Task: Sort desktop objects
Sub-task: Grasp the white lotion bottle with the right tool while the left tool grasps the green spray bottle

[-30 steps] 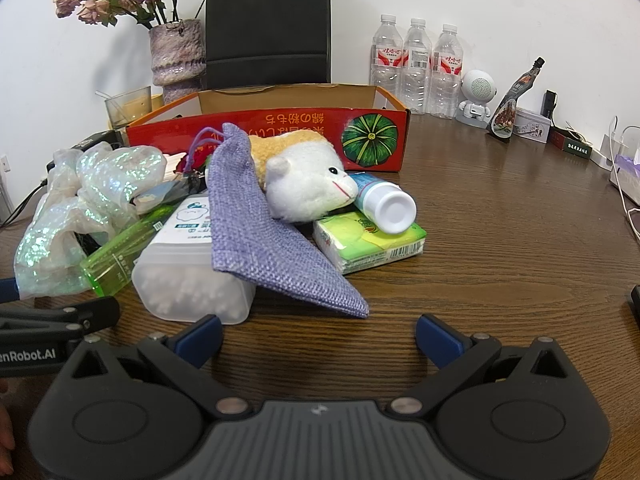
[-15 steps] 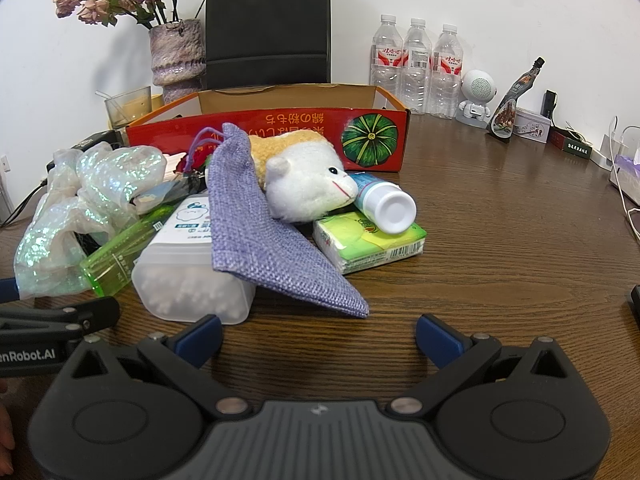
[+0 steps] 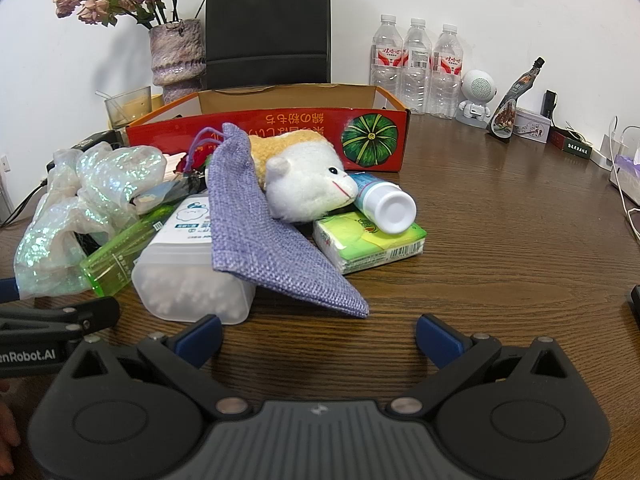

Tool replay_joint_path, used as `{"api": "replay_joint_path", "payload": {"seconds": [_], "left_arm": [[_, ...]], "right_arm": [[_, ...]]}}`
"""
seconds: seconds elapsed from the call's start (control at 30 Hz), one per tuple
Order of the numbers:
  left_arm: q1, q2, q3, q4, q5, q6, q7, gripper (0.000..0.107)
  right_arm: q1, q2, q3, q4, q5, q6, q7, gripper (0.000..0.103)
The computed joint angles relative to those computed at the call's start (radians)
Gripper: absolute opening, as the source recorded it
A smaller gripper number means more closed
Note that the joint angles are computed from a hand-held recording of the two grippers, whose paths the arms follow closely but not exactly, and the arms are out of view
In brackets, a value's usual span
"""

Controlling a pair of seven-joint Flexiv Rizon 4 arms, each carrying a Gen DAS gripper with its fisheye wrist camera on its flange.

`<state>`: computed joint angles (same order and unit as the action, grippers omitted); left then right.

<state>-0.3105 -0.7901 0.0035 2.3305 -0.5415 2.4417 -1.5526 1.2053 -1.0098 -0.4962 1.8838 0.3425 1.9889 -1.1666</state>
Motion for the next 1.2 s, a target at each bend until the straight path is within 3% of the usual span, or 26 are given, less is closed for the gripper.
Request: {"api": "replay_joint_path", "payload": {"seconds": [0.17,0.23,0.33,0.37,0.43,0.5,0.6,0.67,0.73,0.83,0.93,1.0,1.07,1.13,1.17,1.2], "left_arm": [[0.008,0.001,-0.003,0.002,0.012,0.002,-0.002,0.103],[0.087,-0.027,-0.018,0.029,0.171,0.145,-0.111,0.103],[0.183,-0.092,-0.026,0.044,0.369,0.385,-0.238,0.103],[0.206,-0.093,-0.029,0.057,0.407,0.432,-0.256,0.103],[0.235,-0.079,-0.032,0.085,0.456,0.479,-0.257,0.103],[0.231,-0.061,-0.023,0.111,0.470,0.478,-0.203,0.103],[0.216,-0.067,-0.014,0.140,0.492,0.486,-0.113,0.103],[0.231,-0.080,-0.027,0.137,0.536,0.480,-0.091,0.103],[0.252,-0.096,-0.041,0.122,0.595,0.473,-0.075,0.103],[0.264,-0.098,-0.060,0.110,0.591,0.449,-0.065,0.103],[0.284,-0.105,-0.069,0.096,0.617,0.445,-0.067,0.101],[0.286,-0.099,-0.075,0.075,0.631,0.433,-0.054,0.095],[0.275,-0.078,-0.087,0.039,0.607,0.364,-0.031,0.088],[0.263,-0.059,-0.096,-0.011,0.574,0.257,-0.001,0.079],[0.236,-0.051,-0.090,-0.027,0.519,0.205,0.022,0.068],[0.202,-0.043,-0.079,-0.043,0.450,0.152,0.050,0.069]], "right_arm": [[-0.006,0.002,0.006,0.001,-0.002,0.005,-0.001,0.103],[-0.036,0.018,0.042,0.010,-0.015,0.034,-0.011,0.103],[-0.172,0.054,0.205,0.055,-0.046,0.270,-0.043,0.099],[-0.216,0.060,0.254,0.071,-0.063,0.355,-0.046,0.099],[-0.237,0.075,0.274,0.097,-0.035,0.457,-0.080,0.099],[-0.276,0.120,0.298,0.141,-0.055,0.474,-0.109,0.100],[-0.416,0.190,0.396,0.242,-0.245,0.477,-0.132,0.100],[-0.452,0.204,0.434,0.285,-0.304,0.467,-0.174,0.100],[-0.451,0.185,0.457,0.311,-0.327,0.492,-0.249,0.099],[-0.438,0.124,0.477,0.310,-0.373,0.578,-0.395,0.091],[-0.413,0.087,0.472,0.262,-0.369,0.565,-0.507,0.074],[-0.385,0.069,0.458,0.220,-0.330,0.535,-0.576,0.070],[-0.399,0.077,0.467,0.188,-0.319,0.466,-0.592,0.063],[-0.489,0.097,0.537,0.172,-0.365,0.406,-0.531,0.060],[-0.508,0.101,0.554,0.166,-0.359,0.390,-0.515,0.060],[-0.519,0.105,0.564,0.161,-0.347,0.377,-0.497,0.060]]}}
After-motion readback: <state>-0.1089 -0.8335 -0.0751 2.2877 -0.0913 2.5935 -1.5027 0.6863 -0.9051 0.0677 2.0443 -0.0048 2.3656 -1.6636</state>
